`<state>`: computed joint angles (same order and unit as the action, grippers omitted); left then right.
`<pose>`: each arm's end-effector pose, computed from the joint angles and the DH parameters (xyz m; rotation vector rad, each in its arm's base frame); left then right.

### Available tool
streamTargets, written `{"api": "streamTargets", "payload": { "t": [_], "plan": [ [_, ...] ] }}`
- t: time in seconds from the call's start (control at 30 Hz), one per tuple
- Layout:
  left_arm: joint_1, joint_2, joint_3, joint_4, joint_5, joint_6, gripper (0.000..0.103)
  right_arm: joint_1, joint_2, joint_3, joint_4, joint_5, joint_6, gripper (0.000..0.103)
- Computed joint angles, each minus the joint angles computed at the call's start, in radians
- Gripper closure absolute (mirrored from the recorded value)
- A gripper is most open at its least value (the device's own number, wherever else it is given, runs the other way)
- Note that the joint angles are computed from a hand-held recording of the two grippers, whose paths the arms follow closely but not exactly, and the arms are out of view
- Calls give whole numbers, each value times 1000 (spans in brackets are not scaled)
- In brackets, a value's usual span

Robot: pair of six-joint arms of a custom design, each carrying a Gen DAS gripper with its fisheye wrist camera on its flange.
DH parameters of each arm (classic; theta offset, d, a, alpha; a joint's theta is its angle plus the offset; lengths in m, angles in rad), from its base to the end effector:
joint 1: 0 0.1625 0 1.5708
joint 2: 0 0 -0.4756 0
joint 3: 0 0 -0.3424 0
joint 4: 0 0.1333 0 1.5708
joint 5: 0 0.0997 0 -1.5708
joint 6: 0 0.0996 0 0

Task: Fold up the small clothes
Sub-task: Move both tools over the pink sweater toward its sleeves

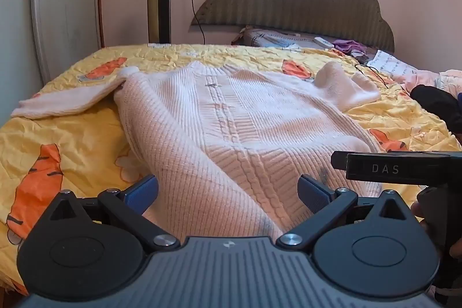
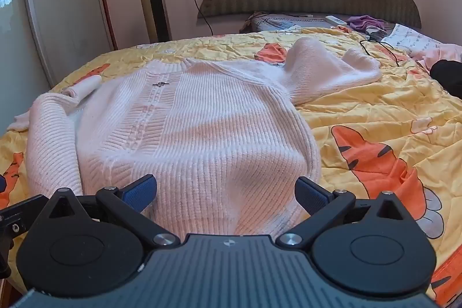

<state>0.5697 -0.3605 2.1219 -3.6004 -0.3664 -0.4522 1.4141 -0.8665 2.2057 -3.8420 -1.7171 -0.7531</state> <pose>-0.2870 -0.4526 -0.0139 0.3852 2.0931 -1.1814 0.0354 -0.5372 0.2130 0.6255 -2.3384 1.0150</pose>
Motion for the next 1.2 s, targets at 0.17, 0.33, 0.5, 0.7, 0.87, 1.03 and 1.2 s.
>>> {"api": "streamTargets", "payload": {
  "t": [0.17,0.33,0.5,0.7,0.87,1.03,1.2],
  "plan": [
    [20,-49,10,107,-91,-89,0,8,9,-3,1,-25,5,0],
    [30,-36,-11,97,-73,-55,0,4,6,-27,39,-27,8,0],
    [30,-6,-22,14,-42,-1,0,6,2,-40,54,-27,5,0],
    [48,-60,-28,125,-102,-93,0,13,-1,-74,112,-56,19,0],
    [53,-80,-67,294,-85,-154,0,25,-2,-106,164,-69,27,0],
    [58,-87,-100,322,-106,-100,0,35,-12,-137,226,-75,46,0],
    [74,-102,-148,375,-111,-88,0,48,-14,-174,279,-96,57,0]
  ]
}}
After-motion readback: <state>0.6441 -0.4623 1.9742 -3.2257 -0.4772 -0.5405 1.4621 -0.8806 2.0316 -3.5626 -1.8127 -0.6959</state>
